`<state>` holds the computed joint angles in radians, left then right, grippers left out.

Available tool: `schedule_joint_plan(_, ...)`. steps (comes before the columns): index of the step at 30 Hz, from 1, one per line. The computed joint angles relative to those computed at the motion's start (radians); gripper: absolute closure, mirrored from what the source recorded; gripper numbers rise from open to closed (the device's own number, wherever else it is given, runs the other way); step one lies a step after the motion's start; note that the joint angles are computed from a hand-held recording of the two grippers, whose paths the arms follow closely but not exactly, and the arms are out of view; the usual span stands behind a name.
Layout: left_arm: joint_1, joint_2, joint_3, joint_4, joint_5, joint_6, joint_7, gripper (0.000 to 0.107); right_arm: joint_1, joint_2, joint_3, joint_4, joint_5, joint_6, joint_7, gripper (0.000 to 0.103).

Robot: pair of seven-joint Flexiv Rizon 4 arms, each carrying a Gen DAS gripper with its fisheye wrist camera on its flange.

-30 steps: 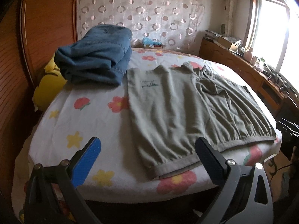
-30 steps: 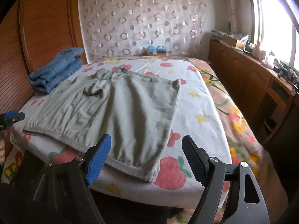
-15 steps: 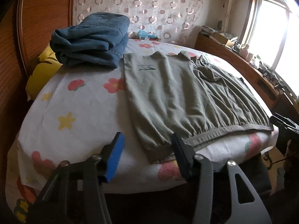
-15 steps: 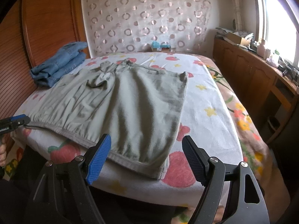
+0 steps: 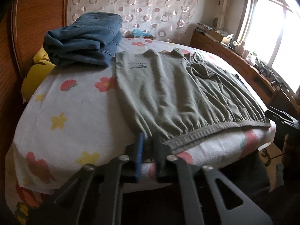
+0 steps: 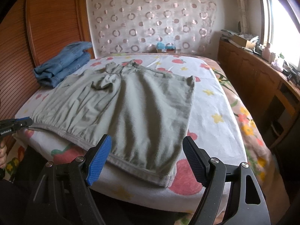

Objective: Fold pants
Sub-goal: 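Lower both tools toward the waistband hem of the grey-green pants, then grasp the pants hem with the left tool while the right tool approaches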

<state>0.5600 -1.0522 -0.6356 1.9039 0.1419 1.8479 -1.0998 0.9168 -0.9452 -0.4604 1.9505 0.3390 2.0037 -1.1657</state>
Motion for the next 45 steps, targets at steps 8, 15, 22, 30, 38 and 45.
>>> schedule_joint_plan(8,0.04,-0.011,-0.101,-0.007,0.032,-0.031,0.034,0.106,-0.005,0.0,0.007,-0.002,0.001,0.003,-0.005,0.023)
schedule_joint_plan(15,0.047,-0.025,-0.212,-0.024,0.015,-0.089,0.12,0.106,-0.016,-0.002,0.018,-0.004,0.009,0.025,-0.009,0.031)
schedule_joint_plan(22,-0.007,-0.031,-0.254,-0.08,-0.051,-0.159,0.2,0.106,-0.037,0.005,0.038,-0.006,0.014,0.05,-0.043,0.056)
schedule_joint_plan(30,-0.097,-0.02,-0.253,-0.136,-0.168,-0.228,0.288,0.106,-0.066,0.021,0.071,-0.009,0.035,0.076,-0.079,0.058)
schedule_joint_plan(38,-0.155,0.019,-0.183,-0.14,-0.193,-0.176,0.278,0.08,-0.093,0.031,0.109,-0.022,0.04,0.086,-0.113,0.058)
schedule_joint_plan(45,-0.142,0.024,-0.145,-0.124,-0.173,-0.142,0.258,0.07,-0.107,0.037,0.13,-0.046,0.032,0.074,-0.12,0.058)
